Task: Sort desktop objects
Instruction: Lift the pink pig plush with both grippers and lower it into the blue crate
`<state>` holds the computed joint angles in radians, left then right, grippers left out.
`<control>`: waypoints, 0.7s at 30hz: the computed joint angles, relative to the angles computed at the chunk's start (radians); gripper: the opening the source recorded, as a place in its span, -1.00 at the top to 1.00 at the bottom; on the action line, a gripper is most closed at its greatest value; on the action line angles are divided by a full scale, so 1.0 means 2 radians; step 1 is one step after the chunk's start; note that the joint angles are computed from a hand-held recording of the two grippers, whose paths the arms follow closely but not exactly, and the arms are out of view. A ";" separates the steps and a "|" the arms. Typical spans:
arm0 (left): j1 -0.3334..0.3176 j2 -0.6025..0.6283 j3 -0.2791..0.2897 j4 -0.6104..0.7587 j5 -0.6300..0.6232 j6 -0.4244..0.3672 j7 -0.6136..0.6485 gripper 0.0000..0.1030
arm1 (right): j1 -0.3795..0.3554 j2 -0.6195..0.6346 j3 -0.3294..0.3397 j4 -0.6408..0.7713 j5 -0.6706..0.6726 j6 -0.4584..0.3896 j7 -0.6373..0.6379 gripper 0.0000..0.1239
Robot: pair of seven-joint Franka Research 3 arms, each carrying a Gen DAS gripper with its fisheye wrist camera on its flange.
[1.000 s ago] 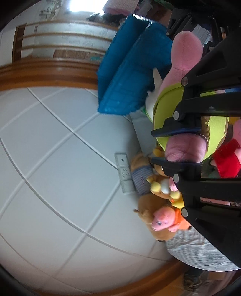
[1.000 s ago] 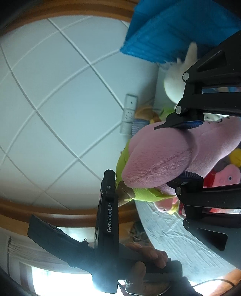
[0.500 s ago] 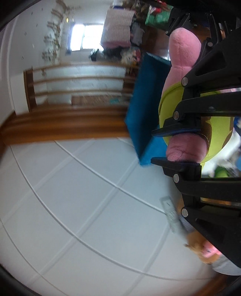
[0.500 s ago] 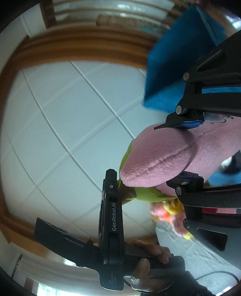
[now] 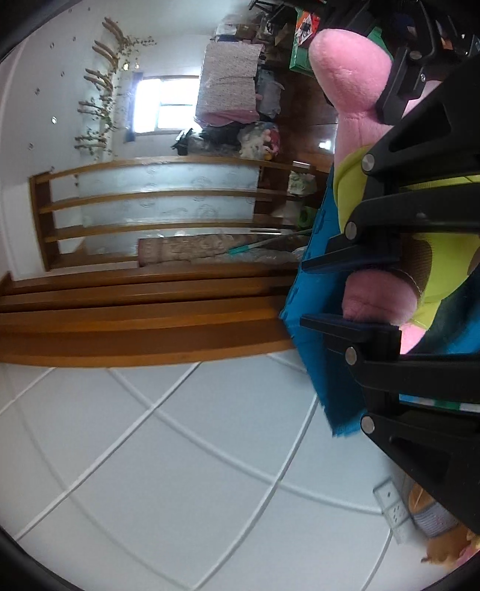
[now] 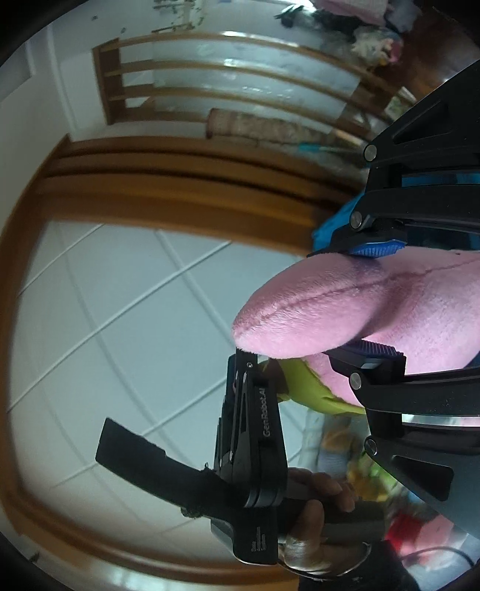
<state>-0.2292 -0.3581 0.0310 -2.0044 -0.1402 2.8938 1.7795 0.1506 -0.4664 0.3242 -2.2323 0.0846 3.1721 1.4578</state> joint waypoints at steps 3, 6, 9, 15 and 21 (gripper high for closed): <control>0.033 0.066 -0.032 0.056 0.034 -0.024 -0.050 0.58 | 0.050 0.066 -0.069 0.040 0.014 -0.009 -0.040 0.43; 0.068 0.124 -0.065 0.113 0.102 -0.051 -0.115 0.58 | 0.111 0.111 -0.142 0.075 0.059 -0.024 -0.104 0.43; 0.081 0.166 -0.078 0.161 0.156 -0.075 -0.168 0.58 | 0.125 0.163 -0.170 0.128 0.109 -0.049 -0.155 0.40; 0.089 0.187 -0.079 0.188 0.203 -0.071 -0.226 0.58 | 0.055 0.211 -0.136 0.160 0.034 -0.051 -0.084 -0.28; 0.097 0.106 -0.066 0.079 0.167 -0.014 -0.207 0.58 | 0.117 0.164 -0.176 0.114 0.205 -0.011 -0.244 -0.39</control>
